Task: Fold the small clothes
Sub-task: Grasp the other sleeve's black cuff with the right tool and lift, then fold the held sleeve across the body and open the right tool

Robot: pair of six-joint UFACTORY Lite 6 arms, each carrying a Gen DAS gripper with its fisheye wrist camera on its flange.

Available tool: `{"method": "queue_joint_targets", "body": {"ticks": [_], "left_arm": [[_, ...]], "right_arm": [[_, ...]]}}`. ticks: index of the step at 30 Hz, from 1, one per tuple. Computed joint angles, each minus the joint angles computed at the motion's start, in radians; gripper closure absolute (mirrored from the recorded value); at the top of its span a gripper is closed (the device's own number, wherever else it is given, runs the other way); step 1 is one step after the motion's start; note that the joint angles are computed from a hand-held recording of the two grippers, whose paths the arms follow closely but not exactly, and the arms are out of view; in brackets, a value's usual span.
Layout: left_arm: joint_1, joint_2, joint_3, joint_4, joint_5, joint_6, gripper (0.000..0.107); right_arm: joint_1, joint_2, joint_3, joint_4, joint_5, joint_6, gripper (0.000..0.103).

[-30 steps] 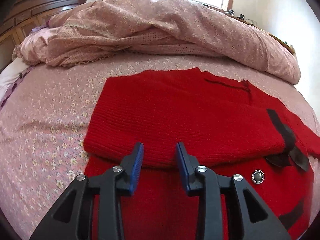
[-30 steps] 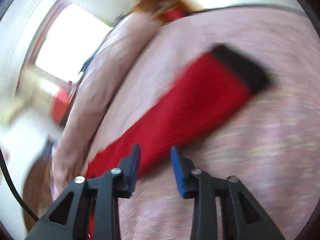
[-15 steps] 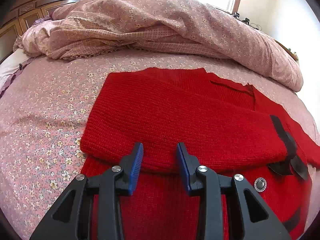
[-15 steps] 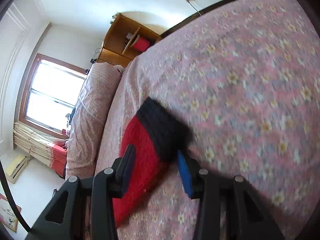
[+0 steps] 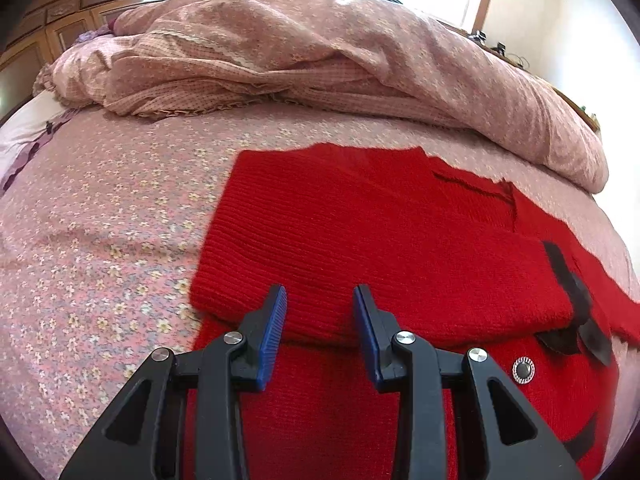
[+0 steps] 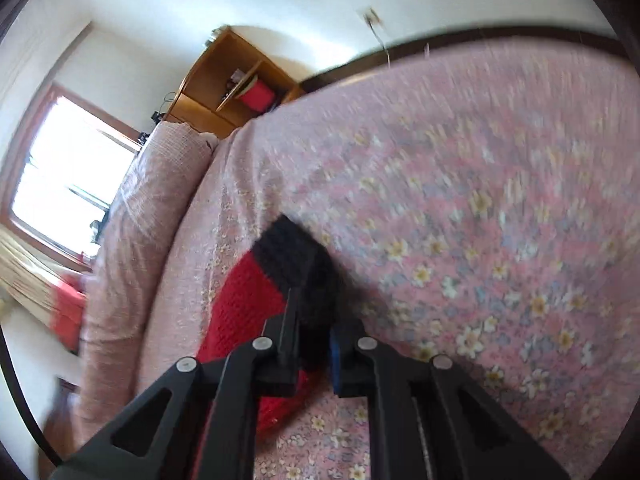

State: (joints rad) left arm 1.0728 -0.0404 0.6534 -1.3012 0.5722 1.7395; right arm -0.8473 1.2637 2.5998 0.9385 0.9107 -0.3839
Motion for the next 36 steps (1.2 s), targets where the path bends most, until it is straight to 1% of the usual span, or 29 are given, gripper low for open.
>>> {"method": "queue_joint_targets", "body": {"ticks": [2,4,6,9,11,13,18,19,20,21,22,23,24,25,27,28,30,31,32,34,35,36], "left_arm": [[0.02,0.015,0.028,0.013,0.013,-0.021,0.079],[0.041,0.032,0.053,0.024,0.024,-0.041,0.079],[0.063,0.054,0.077,0.037,0.039,-0.06,0.079],[0.098,0.082,0.108,0.055,0.062,-0.074,0.079],[0.122,0.085,0.12,0.07,0.07,-0.08,0.079],[0.154,0.097,0.144,0.095,0.098,-0.093,0.079],[0.258,0.163,0.255,0.178,0.208,-0.159,0.079],[0.27,0.177,0.275,0.202,0.236,-0.176,0.079],[0.29,0.214,0.326,0.254,0.307,-0.224,0.079],[0.302,0.234,0.359,0.285,0.354,-0.251,0.079],[0.31,0.243,0.376,0.295,0.383,-0.252,0.079],[0.326,0.248,0.381,0.283,0.419,-0.212,0.079],[0.329,0.242,0.376,0.271,0.419,-0.183,0.079],[0.326,0.239,0.376,0.268,0.416,-0.181,0.079],[0.314,0.28,0.421,0.283,0.456,-0.212,0.078],[0.299,0.308,0.457,0.316,0.477,-0.245,0.078],[0.275,0.336,0.499,0.357,0.483,-0.294,0.078],[0.27,0.337,0.507,0.367,0.476,-0.312,0.078],[0.262,0.34,0.521,0.383,0.467,-0.33,0.078],[0.261,0.349,0.549,0.398,0.468,-0.339,0.078],[0.263,0.354,0.566,0.399,0.466,-0.345,0.078],[0.271,0.36,0.579,0.397,0.468,-0.351,0.078]], "right_arm": [[0.032,-0.156,-0.203,0.061,-0.082,-0.108,0.092],[0.071,-0.266,-0.307,0.107,-0.135,-0.178,0.092],[0.113,-0.343,-0.35,0.147,-0.155,-0.223,0.092],[0.178,-0.523,-0.54,0.295,-0.19,-0.39,0.092],[0.259,-0.618,-0.624,0.342,-0.21,-0.468,0.092],[0.361,-0.681,-0.654,0.322,-0.245,-0.497,0.092],[0.657,-0.905,-0.852,0.296,-0.419,-0.646,0.092],[0.718,-0.943,-0.879,0.262,-0.452,-0.641,0.092],[0.797,-0.975,-0.899,0.204,-0.495,-0.613,0.092],[0.864,-1.015,-0.946,0.187,-0.537,-0.616,0.092],[0.933,-1.055,-0.993,0.181,-0.571,-0.62,0.092],[1.02,-1.071,-1.016,0.143,-0.608,-0.589,0.092],[1.099,-1.062,-1.014,0.086,-0.635,-0.532,0.092],[1.199,-1.028,-0.986,-0.012,-0.665,-0.432,0.092],[1.336,-0.956,-0.944,-0.155,-0.727,-0.282,0.092],[1.421,-0.877,-0.886,-0.242,-0.753,-0.177,0.092],[1.524,-0.73,-0.779,-0.439,-0.751,0.032,0.092],[1.563,-0.668,-0.732,-0.543,-0.729,0.137,0.092],[1.597,-0.563,-0.648,-0.648,-0.689,0.237,0.092],[1.628,-0.388,-0.461,-0.827,-0.568,0.425,0.092],[1.642,-0.342,-0.42,-0.86,-0.546,0.468,0.092],[1.638,-0.328,-0.421,-0.855,-0.542,0.469,0.092]]}}
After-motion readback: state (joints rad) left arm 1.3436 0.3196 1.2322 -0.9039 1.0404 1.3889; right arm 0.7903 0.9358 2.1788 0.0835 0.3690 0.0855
